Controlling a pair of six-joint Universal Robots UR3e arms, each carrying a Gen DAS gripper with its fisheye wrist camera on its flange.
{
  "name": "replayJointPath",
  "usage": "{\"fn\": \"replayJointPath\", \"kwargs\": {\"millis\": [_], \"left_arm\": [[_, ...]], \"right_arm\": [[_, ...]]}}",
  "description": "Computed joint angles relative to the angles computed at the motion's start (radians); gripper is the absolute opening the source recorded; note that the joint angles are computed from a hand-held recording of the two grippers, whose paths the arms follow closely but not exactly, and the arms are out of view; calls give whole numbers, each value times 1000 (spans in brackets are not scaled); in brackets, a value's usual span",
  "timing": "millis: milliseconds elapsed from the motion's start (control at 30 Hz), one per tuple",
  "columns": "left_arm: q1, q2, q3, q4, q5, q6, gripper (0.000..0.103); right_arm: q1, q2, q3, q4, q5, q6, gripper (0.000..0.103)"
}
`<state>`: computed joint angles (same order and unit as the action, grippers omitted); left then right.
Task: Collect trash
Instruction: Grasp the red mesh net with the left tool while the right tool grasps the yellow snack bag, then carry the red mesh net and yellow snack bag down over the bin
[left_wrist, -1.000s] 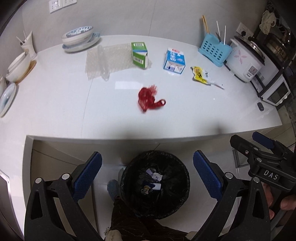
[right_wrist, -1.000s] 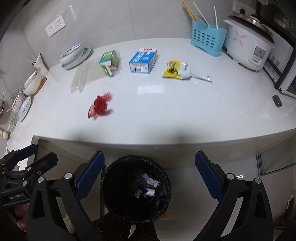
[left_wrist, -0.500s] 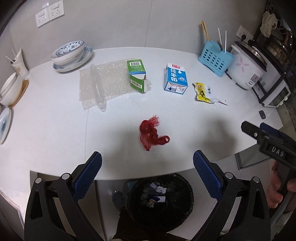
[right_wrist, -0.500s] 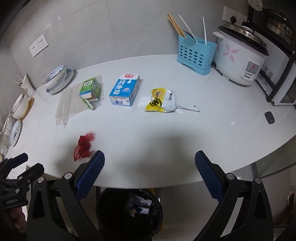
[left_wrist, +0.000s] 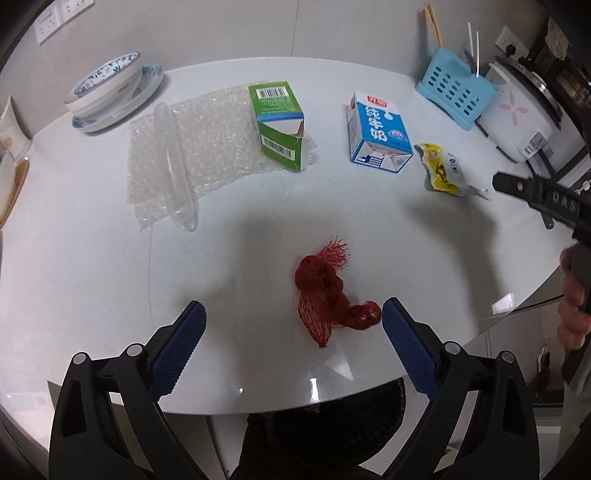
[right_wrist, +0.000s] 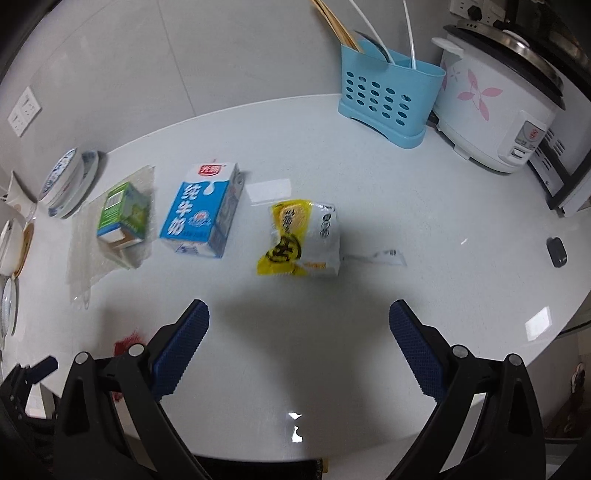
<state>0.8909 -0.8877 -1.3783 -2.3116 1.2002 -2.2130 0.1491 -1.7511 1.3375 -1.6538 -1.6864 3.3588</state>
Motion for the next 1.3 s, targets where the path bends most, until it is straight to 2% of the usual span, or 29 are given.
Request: {"fn": "replayJointPath", "kwargs": {"millis": [67, 167, 300, 400, 500, 600, 700, 767, 900, 967, 1033, 1300], "left_arm": [[-115, -25, -73, 133, 37, -114, 93], [-225, -64, -136, 253, 80, -216, 91], [-337, -107, -207, 381, 140, -313, 87], [-385, -123, -247, 435, 170, -351, 83], [-422, -146, -265, 468, 191, -382, 79], [-460, -171, -272, 493, 205, -413, 72], [-479, -190, -267, 492, 198, -413, 62], [-500, -200, -267, 500, 210, -426, 52], [-526, -220, -247, 487, 203, -431, 38], [-537, -234, -233, 478, 204, -440, 29], [-546, -255, -214, 469, 198, -448, 24], [-531, -238, -219, 461, 194, -426, 18]], "right_arm": [[-22, 48, -16, -15, 15, -10, 94], [-50, 126, -50, -26, 31, -18, 94], [-78, 231, -109, -21, 43, -30, 94], [-108, 282, -136, -6, 68, -25, 89], [-120, 325, -163, 13, 74, -20, 88], [-121, 352, -178, 27, 70, -20, 83], [-119, 373, -192, 45, 61, -16, 77], [-119, 386, -205, 63, 60, -12, 67], [-116, 394, -214, 69, 61, -13, 64], [-109, 403, -228, 76, 55, -13, 57], [-108, 411, -244, 92, 56, 2, 53], [-92, 447, -318, 138, 42, 9, 32]]}}
